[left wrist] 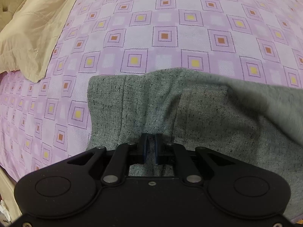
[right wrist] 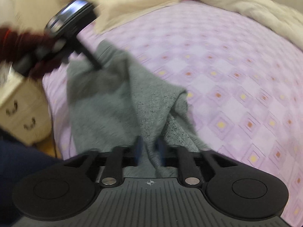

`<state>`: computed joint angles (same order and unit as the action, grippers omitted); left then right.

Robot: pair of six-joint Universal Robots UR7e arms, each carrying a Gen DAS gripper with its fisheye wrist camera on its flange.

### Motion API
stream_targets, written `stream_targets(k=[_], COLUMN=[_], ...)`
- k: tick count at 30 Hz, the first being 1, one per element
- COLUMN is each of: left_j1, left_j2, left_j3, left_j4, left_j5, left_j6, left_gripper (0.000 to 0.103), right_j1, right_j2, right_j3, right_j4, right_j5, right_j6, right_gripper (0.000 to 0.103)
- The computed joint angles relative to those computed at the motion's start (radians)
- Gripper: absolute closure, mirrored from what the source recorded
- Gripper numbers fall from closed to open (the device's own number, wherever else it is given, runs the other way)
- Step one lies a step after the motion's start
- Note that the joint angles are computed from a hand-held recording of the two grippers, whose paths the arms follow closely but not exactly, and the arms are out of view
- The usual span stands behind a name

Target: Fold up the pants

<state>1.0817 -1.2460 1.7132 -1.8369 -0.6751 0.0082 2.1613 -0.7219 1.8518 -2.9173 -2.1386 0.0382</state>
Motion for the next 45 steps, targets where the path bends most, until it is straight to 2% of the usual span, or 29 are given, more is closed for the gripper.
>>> stream_targets(k=[5, 8, 10, 13, 18, 22, 29, 34, 40, 42, 45], left_j1=[0.0, -0.002, -0.003, -0.004, 0.002, 0.007, 0.003, -0.031, -0.003, 0.004, 0.005], left_j2=[-0.003, -0.004, -0.006, -0.004, 0.003, 0.008, 0.012, -0.037, -0.011, -0.001, 0.015], left_j3=[-0.002, 0.003, 0.007, 0.006, -0.011, -0.022, -0.06, -0.086, -0.124, -0.104, -0.069], left_j4=[0.0, -0.003, -0.006, -0.002, 0.015, 0.017, 0.061, 0.053, 0.129, 0.152, 0.224], left_j5=[-0.006, -0.003, -0.001, 0.0, -0.01, -0.014, -0.029, -0.176, -0.519, -0.563, -0.529], left_j6=[-0.001, 0.0, 0.0, -0.004, -0.008, 0.001, 0.004, -0.085, -0.169, -0.164, -0.178], left_gripper=[0.093, 0.093, 0.093, 0.093, 0.093, 0.093, 0.091, 0.087, 0.086, 0.086, 0.086], right_j1=[-0.03, -0.057, -0.084, -0.127, -0.123, -0.13, -0.162, -0.177, -0.174, -0.169, -0.162], right_j2=[-0.015, -0.02, -0.027, -0.044, -0.055, -0.01, 0.065, 0.039, 0.0, -0.008, -0.022], right_j3=[-0.005, -0.011, -0.014, -0.027, -0.032, -0.07, -0.141, -0.113, -0.058, -0.054, -0.036], right_j4=[-0.086, -0.095, -0.067, 0.058, 0.145, 0.108, 0.005, -0.027, -0.028, -0.019, -0.055], right_j5=[-0.049, -0.049, -0.005, 0.127, 0.312, 0.306, 0.311, 0.338, 0.351, 0.337, 0.294], right_j6=[0.031, 0.025, 0.046, 0.112, 0.025, 0.023, 0.102, 0.125, 0.169, 0.171, 0.183], right_gripper=[0.071, 0.068, 0.067, 0.065, 0.064, 0.064, 0.064, 0.064, 0.064, 0.064, 0.064])
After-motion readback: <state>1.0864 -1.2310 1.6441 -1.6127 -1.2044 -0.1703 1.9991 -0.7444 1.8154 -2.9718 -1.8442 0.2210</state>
